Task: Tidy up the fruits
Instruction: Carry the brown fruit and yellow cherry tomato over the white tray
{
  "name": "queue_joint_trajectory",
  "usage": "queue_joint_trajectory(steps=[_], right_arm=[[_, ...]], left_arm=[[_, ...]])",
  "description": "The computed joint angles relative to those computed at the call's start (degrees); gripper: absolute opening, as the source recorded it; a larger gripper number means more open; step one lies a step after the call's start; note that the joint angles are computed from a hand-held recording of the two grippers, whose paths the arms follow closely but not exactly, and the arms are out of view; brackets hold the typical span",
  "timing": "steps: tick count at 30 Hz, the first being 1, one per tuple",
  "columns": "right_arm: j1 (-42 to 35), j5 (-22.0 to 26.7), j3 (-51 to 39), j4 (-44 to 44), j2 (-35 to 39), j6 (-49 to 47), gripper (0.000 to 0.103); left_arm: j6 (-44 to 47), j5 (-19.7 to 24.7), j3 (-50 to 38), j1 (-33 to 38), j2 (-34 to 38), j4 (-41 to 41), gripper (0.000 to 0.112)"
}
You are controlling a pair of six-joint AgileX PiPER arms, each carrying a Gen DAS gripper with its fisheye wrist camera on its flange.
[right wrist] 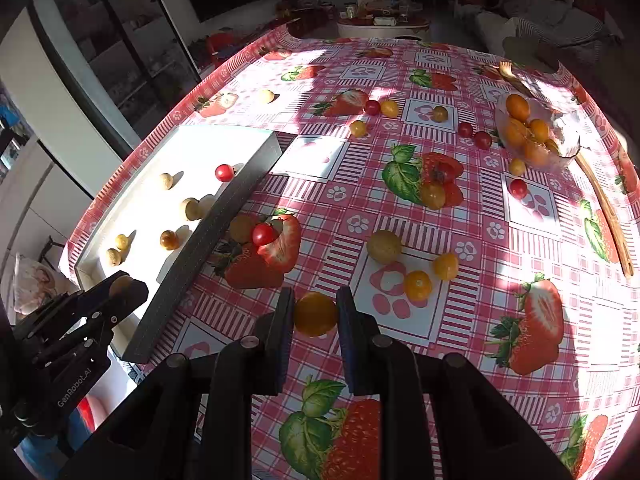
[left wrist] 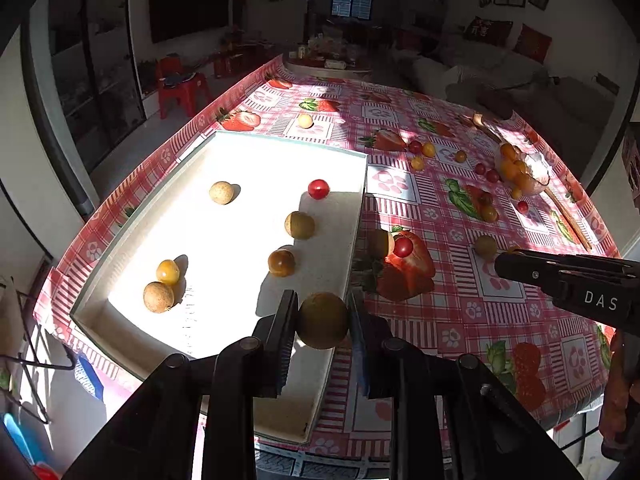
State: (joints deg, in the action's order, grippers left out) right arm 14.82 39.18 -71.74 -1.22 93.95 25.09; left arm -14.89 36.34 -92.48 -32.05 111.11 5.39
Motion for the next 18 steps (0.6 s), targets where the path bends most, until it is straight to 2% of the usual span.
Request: queue_joint_trajectory(steps=[10, 14, 18], right_arm=[[1.95, 6.56, -17.73, 3.57, 10.36, -5.00, 0.023], [2.22, 10.75, -28.10, 4.43, 16.30, -6.87, 0.023], [2.48, 16.75, -41.70, 5.57, 24.34, -8.47, 0.023]], left_arm=[[3.02, 5.08, -10.54, 6.50, 4.80, -0.05, 0.027], [4.63, 8.58, -18.32, 8.21, 8.94, -0.03, 0.027], [6.20, 14.05, -28.10, 9.45, 15.01, -0.78, 0.027]])
